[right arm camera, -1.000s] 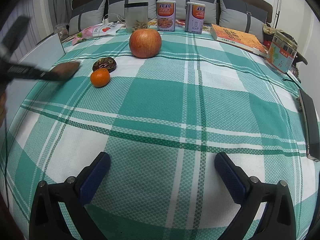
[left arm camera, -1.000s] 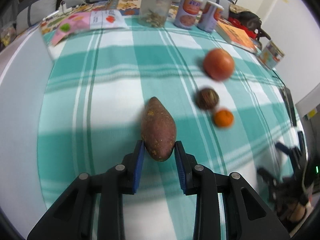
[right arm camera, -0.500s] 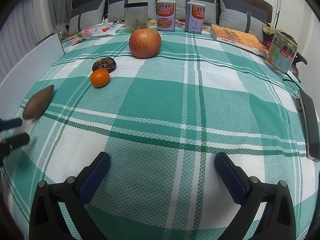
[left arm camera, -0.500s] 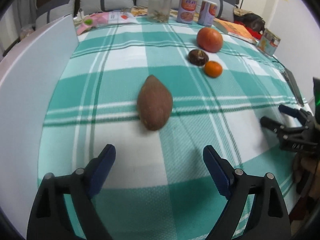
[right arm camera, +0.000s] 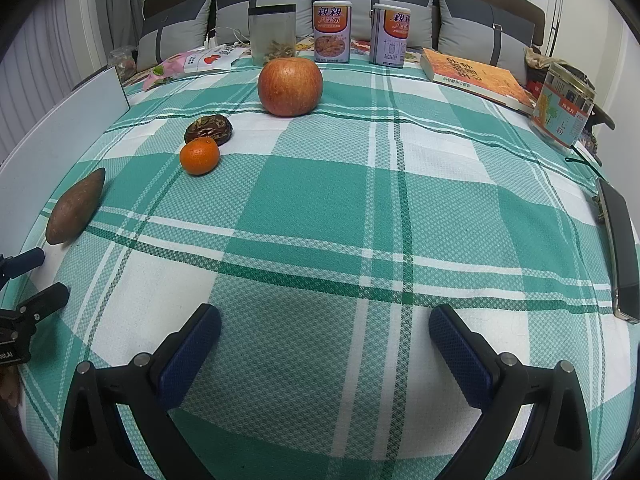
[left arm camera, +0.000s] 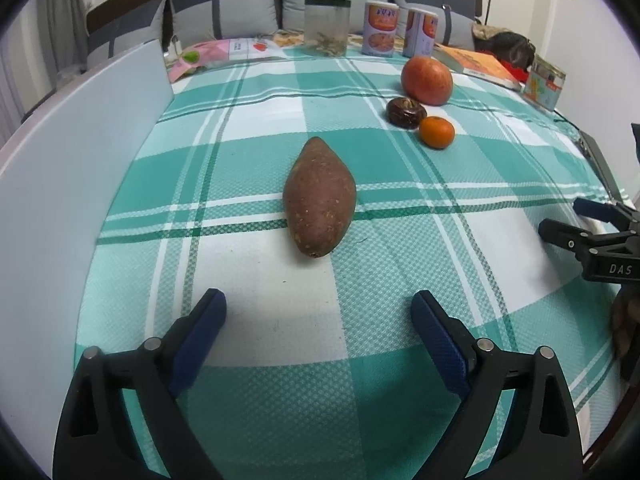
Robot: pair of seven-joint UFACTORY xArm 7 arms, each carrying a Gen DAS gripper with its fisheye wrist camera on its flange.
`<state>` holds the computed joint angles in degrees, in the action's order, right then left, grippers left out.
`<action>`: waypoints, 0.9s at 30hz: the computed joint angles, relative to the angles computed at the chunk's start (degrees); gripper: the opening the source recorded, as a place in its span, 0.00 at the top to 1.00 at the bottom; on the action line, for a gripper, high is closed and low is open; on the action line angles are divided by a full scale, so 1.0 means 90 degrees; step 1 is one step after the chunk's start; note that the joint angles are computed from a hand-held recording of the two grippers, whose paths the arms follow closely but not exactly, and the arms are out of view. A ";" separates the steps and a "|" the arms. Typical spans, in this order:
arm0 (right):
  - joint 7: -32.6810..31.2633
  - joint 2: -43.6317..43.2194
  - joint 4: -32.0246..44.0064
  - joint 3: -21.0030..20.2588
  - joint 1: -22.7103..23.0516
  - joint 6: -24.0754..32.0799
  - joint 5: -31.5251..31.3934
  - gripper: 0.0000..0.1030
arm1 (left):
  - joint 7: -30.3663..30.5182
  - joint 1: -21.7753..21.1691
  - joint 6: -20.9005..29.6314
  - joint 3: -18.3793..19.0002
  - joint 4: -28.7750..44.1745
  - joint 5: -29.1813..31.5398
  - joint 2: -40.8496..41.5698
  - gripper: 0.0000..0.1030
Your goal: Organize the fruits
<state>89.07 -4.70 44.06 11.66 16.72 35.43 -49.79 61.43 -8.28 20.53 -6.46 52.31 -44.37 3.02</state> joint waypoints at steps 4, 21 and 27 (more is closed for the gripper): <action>-0.0002 -0.0001 0.0000 -0.0001 0.0002 0.0001 0.0002 0.00 | -0.0004 -0.0002 0.0003 -0.0002 -0.0006 -0.0014 -0.0003 0.07; -0.0003 -0.0011 -0.0011 0.0000 -0.0001 -0.0001 0.0001 0.00 | 0.0105 0.0019 0.0102 0.0013 0.0012 -0.0158 -0.0012 0.06; -0.0012 -0.0004 -0.0007 -0.0005 -0.0013 -0.0022 0.0006 0.00 | -0.0057 -0.0033 -0.0067 -0.0011 -0.0026 0.0074 0.0010 0.05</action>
